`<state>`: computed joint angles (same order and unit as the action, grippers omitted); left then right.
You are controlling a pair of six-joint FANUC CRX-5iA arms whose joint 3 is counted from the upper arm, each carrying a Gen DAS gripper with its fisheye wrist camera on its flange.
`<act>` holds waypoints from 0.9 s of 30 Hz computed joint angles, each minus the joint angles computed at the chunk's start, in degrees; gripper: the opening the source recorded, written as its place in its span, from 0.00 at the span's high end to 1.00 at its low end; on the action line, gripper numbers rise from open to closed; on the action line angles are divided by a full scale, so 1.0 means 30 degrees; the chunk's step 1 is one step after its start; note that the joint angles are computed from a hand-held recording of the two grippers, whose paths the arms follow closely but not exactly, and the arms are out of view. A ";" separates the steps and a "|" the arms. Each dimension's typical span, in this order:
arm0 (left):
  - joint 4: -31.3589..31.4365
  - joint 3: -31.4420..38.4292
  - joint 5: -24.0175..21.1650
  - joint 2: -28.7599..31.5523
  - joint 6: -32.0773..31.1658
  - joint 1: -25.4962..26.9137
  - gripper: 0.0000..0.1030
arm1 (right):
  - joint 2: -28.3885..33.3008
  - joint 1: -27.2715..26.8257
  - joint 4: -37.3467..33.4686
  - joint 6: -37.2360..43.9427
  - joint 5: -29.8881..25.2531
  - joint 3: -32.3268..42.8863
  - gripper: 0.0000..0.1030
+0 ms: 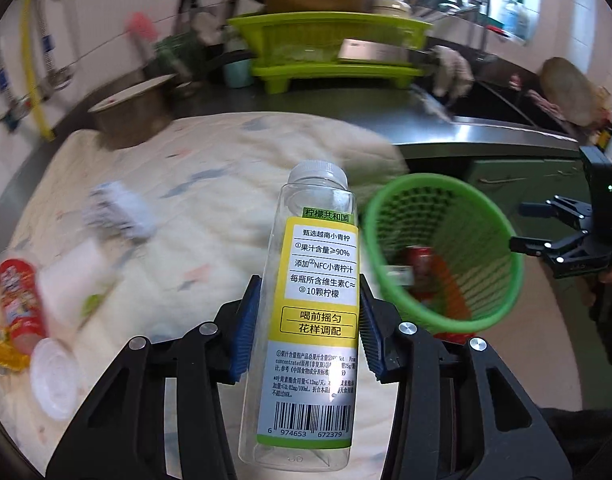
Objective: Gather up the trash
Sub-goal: 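Drop the wrapper into the green basket with the right tool while the left tool drops the bottle in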
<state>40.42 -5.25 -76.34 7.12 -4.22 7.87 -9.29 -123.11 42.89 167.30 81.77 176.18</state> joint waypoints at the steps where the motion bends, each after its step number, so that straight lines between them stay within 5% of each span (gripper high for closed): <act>1: -0.0010 -0.0406 -0.0177 -0.0273 -0.0048 -0.0217 0.57 | 0.0040 0.0227 0.0156 -0.0044 0.0361 -0.0102 0.18; 12: -0.1824 -0.3977 0.0493 -0.2396 0.0586 -0.4111 0.57 | 0.0239 0.3081 0.2015 -0.1833 0.4100 -0.0930 0.15; 23: -0.3565 -0.5311 0.1611 -0.2057 0.1718 -0.7000 0.55 | 0.0534 0.3765 0.1872 -0.3241 0.4153 -0.0252 0.15; 27: -0.3098 -0.5571 0.1433 -0.2035 0.1533 -0.6675 0.44 | 0.0568 0.3735 0.1822 -0.3459 0.3853 -0.0090 0.15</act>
